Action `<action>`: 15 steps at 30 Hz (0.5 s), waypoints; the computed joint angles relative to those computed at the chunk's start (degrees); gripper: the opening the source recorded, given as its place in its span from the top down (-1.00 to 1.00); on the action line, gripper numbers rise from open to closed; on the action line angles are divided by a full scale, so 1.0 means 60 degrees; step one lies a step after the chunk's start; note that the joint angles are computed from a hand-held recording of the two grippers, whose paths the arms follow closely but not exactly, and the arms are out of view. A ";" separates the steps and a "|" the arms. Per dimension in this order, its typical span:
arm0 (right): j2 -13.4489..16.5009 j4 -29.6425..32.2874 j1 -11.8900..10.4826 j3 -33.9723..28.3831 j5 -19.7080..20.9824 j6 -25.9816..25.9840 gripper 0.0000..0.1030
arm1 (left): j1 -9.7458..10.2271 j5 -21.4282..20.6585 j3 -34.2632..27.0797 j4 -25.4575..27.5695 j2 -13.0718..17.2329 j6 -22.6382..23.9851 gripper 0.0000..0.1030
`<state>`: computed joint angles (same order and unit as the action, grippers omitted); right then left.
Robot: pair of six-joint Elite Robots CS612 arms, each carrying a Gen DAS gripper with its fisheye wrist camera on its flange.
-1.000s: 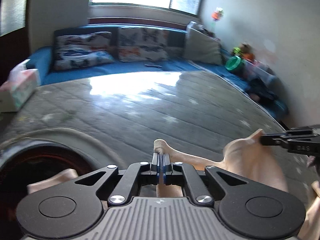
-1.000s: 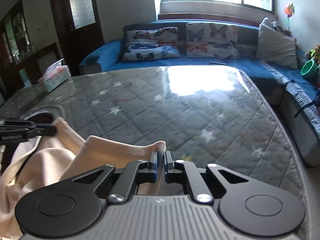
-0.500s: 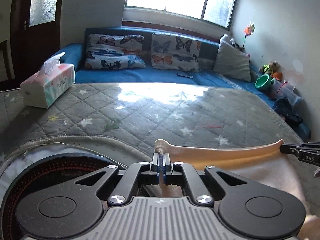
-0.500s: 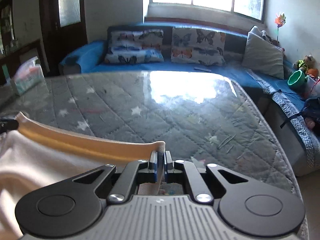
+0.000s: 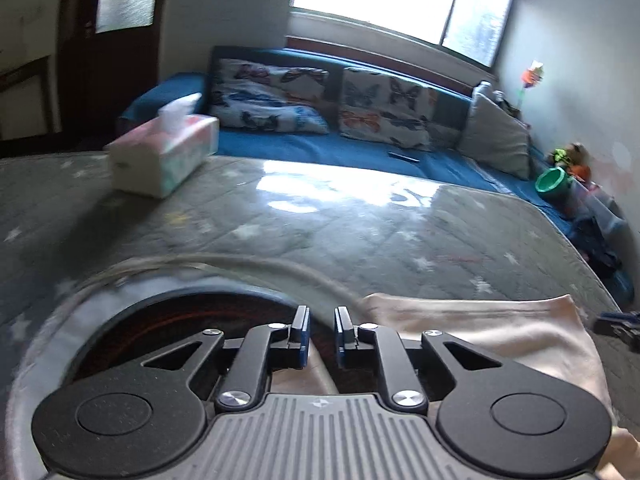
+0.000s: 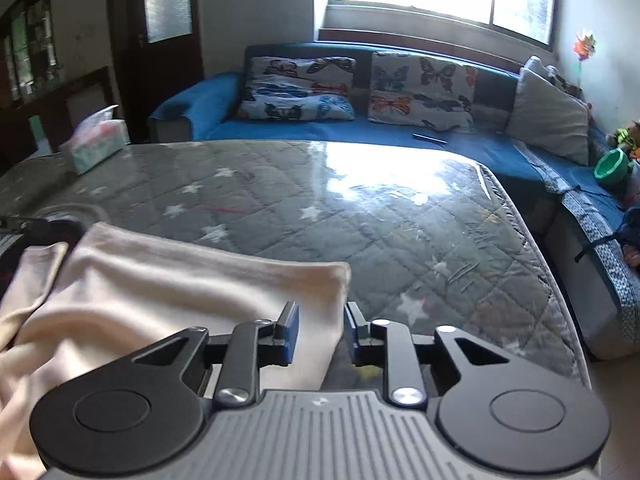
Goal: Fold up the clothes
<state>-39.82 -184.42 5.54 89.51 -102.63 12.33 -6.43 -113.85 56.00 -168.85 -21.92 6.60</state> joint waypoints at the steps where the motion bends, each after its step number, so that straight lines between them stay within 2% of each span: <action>1: -0.0071 -0.0105 0.0035 0.0129 0.0070 -0.0034 0.39 | 0.0033 -0.0079 0.0126 0.0032 -0.0069 0.0031 0.71; 5: -0.0274 -0.0402 0.0152 0.0524 0.0345 -0.0107 0.38 | 0.0057 -0.0356 0.0605 0.0265 -0.0328 0.0360 0.68; 7: -0.0341 -0.0479 0.0209 0.0648 0.0437 -0.0146 0.37 | -0.0007 -0.0284 0.0761 0.0262 -0.0383 0.0478 0.51; 10: -0.0418 -0.0545 0.0282 0.0755 0.0524 -0.0225 0.36 | -0.0158 0.0276 0.0881 0.0031 -0.0389 0.0442 0.37; 15: -0.0520 -0.0674 0.0385 0.0947 0.0646 -0.0351 0.28 | -0.0323 0.1050 0.0799 -0.0022 -0.0288 0.0166 0.29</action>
